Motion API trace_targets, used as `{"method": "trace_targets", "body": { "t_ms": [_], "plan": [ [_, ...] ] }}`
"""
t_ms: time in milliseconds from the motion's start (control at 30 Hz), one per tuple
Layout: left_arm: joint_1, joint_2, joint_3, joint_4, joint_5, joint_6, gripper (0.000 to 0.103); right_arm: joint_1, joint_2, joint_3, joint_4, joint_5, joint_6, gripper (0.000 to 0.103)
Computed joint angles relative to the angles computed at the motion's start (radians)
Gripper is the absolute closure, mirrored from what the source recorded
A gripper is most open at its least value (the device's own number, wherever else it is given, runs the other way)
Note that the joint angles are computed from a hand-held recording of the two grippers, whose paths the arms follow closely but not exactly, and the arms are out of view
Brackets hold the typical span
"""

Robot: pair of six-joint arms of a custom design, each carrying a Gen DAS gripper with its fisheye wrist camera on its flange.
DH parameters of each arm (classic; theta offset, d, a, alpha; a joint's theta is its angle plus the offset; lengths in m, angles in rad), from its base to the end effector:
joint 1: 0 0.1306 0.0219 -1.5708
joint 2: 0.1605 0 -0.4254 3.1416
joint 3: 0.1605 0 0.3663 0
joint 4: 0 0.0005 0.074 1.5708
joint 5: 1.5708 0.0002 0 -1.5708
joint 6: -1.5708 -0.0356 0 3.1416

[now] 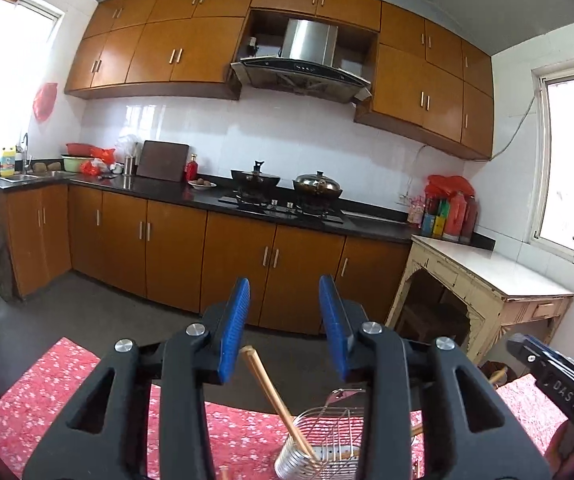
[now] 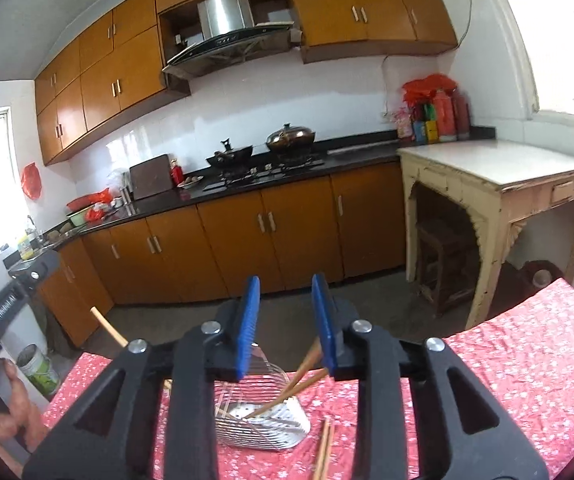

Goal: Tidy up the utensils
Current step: 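Open the left gripper over the holder while the right gripper opens, releasing its chopstick, then lower the right gripper onto a loose chopstick and close it while the left gripper approaches another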

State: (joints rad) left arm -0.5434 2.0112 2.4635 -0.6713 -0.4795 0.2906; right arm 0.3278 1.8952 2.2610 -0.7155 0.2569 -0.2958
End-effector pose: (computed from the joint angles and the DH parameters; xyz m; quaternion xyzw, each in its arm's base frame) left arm 0.6030 -0.3457 0.6184 -0.0518 0.7705 -0.0768 0.6307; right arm 0.6318 0.2048 0.6006 0.0604 0.8137 0.0745 0.5734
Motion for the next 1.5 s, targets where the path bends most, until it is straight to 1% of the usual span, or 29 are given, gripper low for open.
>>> {"method": "trace_targets", "body": {
  "t_ms": [167,233,267,333,467,533,633,733,833,1000,1167,1233,1267,1333,1400,1500],
  "plan": [
    [-0.003,-0.087,-0.132,0.039,-0.026,-0.004,0.067,0.011,-0.104,-0.156,0.065,0.043,0.01,0.071],
    [-0.004,-0.137,-0.214,0.054,-0.029,0.013,0.065,0.018,-0.157,-0.242,0.091,0.054,0.008,0.071],
    [-0.004,-0.147,-0.228,0.048,-0.035,0.02,0.064,0.021,-0.179,-0.281,0.102,0.065,0.006,0.071],
    [-0.006,-0.188,-0.302,0.053,-0.042,0.04,0.064,0.03,-0.226,-0.368,0.125,0.078,0.0,0.071],
    [-0.016,-0.27,-0.473,0.071,-0.045,0.068,0.062,0.045,-0.296,-0.541,0.129,0.095,-0.049,0.071],
    [-0.022,-0.301,-0.55,0.078,-0.05,0.089,0.062,0.049,-0.315,-0.618,0.119,0.082,-0.09,0.071],
    [-0.035,-0.338,-0.663,0.087,-0.06,0.11,0.062,0.058,-0.323,-0.707,0.093,0.059,-0.148,0.071],
    [-0.048,-0.361,-0.746,0.093,-0.073,0.113,0.062,0.069,-0.316,-0.766,0.074,0.044,-0.185,0.071],
    [-0.061,-0.375,-0.81,0.1,-0.074,0.121,0.061,0.083,-0.309,-0.81,0.065,0.017,-0.214,0.072],
    [-0.075,-0.394,-0.89,0.099,-0.05,0.133,0.061,0.114,-0.29,-0.83,0.054,0.01,-0.216,0.074],
    [-0.085,-0.393,-0.906,0.094,-0.037,0.134,0.059,0.133,-0.27,-0.82,0.024,0.012,-0.21,0.078],
    [-0.088,-0.387,-0.903,0.087,-0.024,0.138,0.059,0.134,-0.261,-0.815,0.008,0.015,-0.208,0.083],
    [-0.089,-0.385,-0.906,0.087,-0.019,0.143,0.058,0.132,-0.257,-0.812,0.006,0.011,-0.209,0.083],
    [-0.089,-0.381,-0.908,0.081,-0.004,0.151,0.058,0.137,-0.251,-0.807,-0.001,0.041,-0.197,0.091],
    [-0.088,-0.374,-0.908,0.071,0.018,0.162,0.058,0.132,-0.249,-0.804,-0.004,0.044,-0.195,0.094],
    [-0.086,-0.367,-0.908,0.058,0.047,0.176,0.058,0.107,-0.227,-0.771,-0.031,0.04,-0.224,0.095]
  ]
}}
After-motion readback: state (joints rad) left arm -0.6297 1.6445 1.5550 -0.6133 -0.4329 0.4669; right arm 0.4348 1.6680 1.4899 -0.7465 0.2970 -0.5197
